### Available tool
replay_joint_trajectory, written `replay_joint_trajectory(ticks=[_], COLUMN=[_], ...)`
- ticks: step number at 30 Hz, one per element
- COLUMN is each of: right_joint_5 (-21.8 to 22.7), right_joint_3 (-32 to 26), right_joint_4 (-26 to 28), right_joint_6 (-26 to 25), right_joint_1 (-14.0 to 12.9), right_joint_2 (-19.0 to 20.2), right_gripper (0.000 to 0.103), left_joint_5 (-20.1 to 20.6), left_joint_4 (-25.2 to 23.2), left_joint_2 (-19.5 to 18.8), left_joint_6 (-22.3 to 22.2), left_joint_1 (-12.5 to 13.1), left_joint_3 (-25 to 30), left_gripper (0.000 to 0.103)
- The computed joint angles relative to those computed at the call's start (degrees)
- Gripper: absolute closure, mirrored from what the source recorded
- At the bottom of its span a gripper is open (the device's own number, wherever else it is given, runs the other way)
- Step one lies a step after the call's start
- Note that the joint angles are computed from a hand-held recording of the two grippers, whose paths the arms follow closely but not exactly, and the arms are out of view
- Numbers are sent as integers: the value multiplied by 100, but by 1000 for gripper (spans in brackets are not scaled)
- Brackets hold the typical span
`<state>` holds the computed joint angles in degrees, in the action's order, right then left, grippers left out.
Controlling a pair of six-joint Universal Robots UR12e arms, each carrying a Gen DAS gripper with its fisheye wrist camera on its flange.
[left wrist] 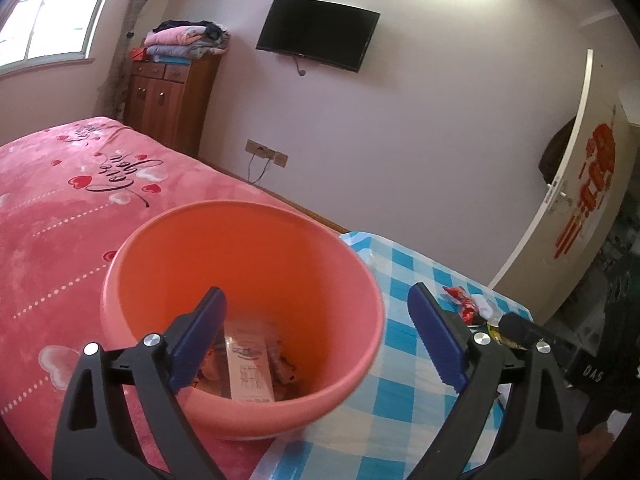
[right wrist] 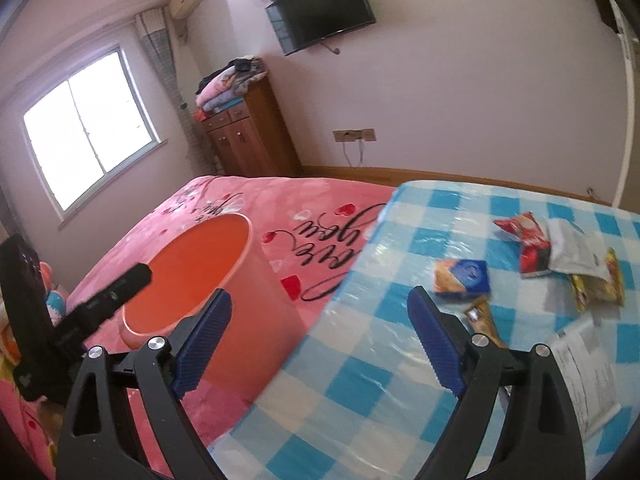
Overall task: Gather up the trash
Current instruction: 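Move both open tools back over the remaining wrappers on the table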
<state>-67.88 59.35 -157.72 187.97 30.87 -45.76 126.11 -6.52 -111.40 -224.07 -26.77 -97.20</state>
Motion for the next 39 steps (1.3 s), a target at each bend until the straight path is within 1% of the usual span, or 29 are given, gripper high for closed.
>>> replay_joint_trajectory(ticks=[3, 4, 5, 6, 13, 18, 22, 24, 28, 32, 39], right_joint_5=[-4, -9, -25, -47, -31, -179, -279, -274, -316, -386, -499], right_joint_3=[205, 288, 324, 388, 753, 1019, 1256, 1344, 1521, 1694, 1859], right_joint_4=[-65, -126, -162, -206, -362, -507, -655, -703, -790, -866, -924], right_joint_6=[94, 134, 153, 161, 115, 2, -27, 11, 96, 179, 434], right_joint_1=[-46, -63, -70, -81, -142, -163, -201, -237, -314, -409, -616], right_joint_2=[-107, -148, -169, -202, -398, -536, -644, -678, -745, -809, -840], right_gripper=[14, 13, 9, 9, 9, 9, 9, 9, 9, 9, 9], left_joint_5=[14, 20, 21, 24, 26, 31, 41, 87, -59, -203, -599], left_joint_4=[27, 21, 16, 2, -191, -315, -305, -292, -447, -774, -1195], left_joint_2=[-25, -32, -34, -37, -63, -112, -196, -271, -394, -550, -790], left_joint_6=[61, 74, 86, 95, 176, 271, 443, 603, 806, 1009, 1068], left_joint_1=[-48, -69, -89, -106, -240, -337, -428, -488, -541, -599, -574], left_joint_3=[46, 64, 76, 93, 213, 313, 417, 498, 659, 873, 1250], left_gripper=[10, 10, 10, 9, 9, 9, 9, 9, 9, 9, 9])
